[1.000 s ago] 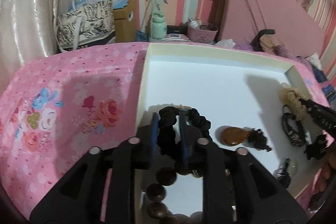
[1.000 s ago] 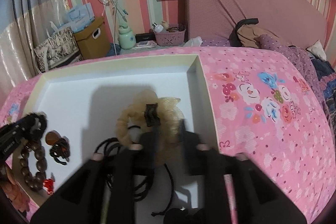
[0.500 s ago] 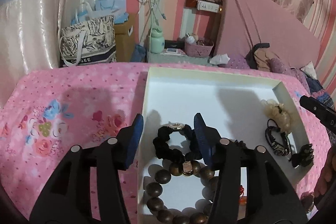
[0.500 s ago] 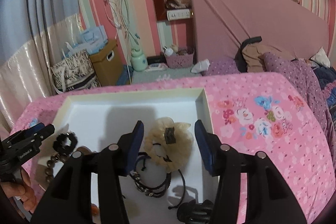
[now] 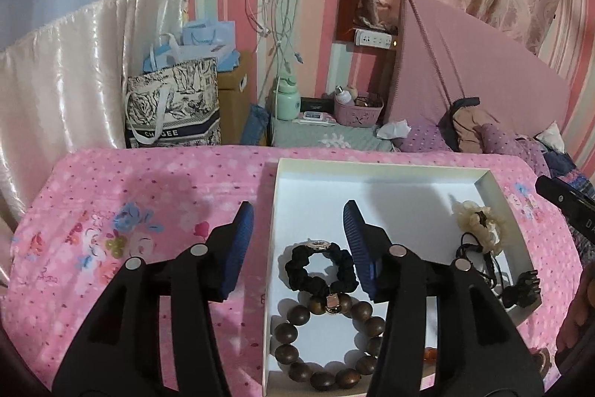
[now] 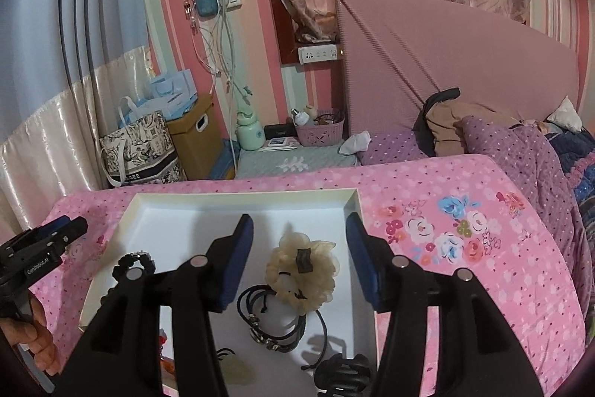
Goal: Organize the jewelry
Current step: 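Move both tools back to the bed and grasp the silver watch with the right tool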
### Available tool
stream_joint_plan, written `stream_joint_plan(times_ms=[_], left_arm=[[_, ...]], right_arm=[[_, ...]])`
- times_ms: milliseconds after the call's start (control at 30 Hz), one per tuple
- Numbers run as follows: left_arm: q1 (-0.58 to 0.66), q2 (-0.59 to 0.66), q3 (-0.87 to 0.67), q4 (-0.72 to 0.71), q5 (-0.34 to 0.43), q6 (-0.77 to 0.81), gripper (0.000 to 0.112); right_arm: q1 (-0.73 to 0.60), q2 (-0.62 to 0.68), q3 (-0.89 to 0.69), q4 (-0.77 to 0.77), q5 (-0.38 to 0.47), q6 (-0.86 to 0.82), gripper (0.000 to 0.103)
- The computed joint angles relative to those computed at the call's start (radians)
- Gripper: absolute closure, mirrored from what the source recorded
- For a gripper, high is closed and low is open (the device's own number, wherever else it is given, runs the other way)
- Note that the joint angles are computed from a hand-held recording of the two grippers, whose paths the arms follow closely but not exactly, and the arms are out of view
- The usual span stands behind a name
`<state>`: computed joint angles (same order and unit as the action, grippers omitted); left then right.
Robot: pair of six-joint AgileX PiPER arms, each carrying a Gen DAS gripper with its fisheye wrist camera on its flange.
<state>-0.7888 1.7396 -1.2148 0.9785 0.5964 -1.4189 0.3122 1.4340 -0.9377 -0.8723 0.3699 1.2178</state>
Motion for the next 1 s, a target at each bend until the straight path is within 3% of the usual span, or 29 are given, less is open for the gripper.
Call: stream_joint_plan(times_ms=[333, 500, 700, 833, 1000], left_arm=[[-0.119, -0.154, 0.079, 0.041, 0.133, -0.050, 0.061], [-0.219, -0.223, 0.190, 0.065, 0.211, -0.107, 0.061], [-0.337, -0.294, 0.345, 0.089, 0.236, -0.264, 0.060], [-0.470, -0.295, 0.424, 0.093, 0.298, -0.363, 0.058], [-0.579, -0.274, 0.497, 0.082, 0.289, -0.509, 0.056]], right_arm=[[0.109, -0.178, 0.054, -0.057, 0.133, 0.025, 0.047], [0.147, -0.294, 0.160, -0.040, 0.197, -0.008, 0.047], [0.238, -0.487, 0.324, -0.033, 0.284, 0.035, 0.046], [0.372, -0.609, 0.426, -0.062, 0.395, 0.113, 0.045], [0.625, -0.761, 0.562, -0.090, 0.598, 0.277, 0.039]])
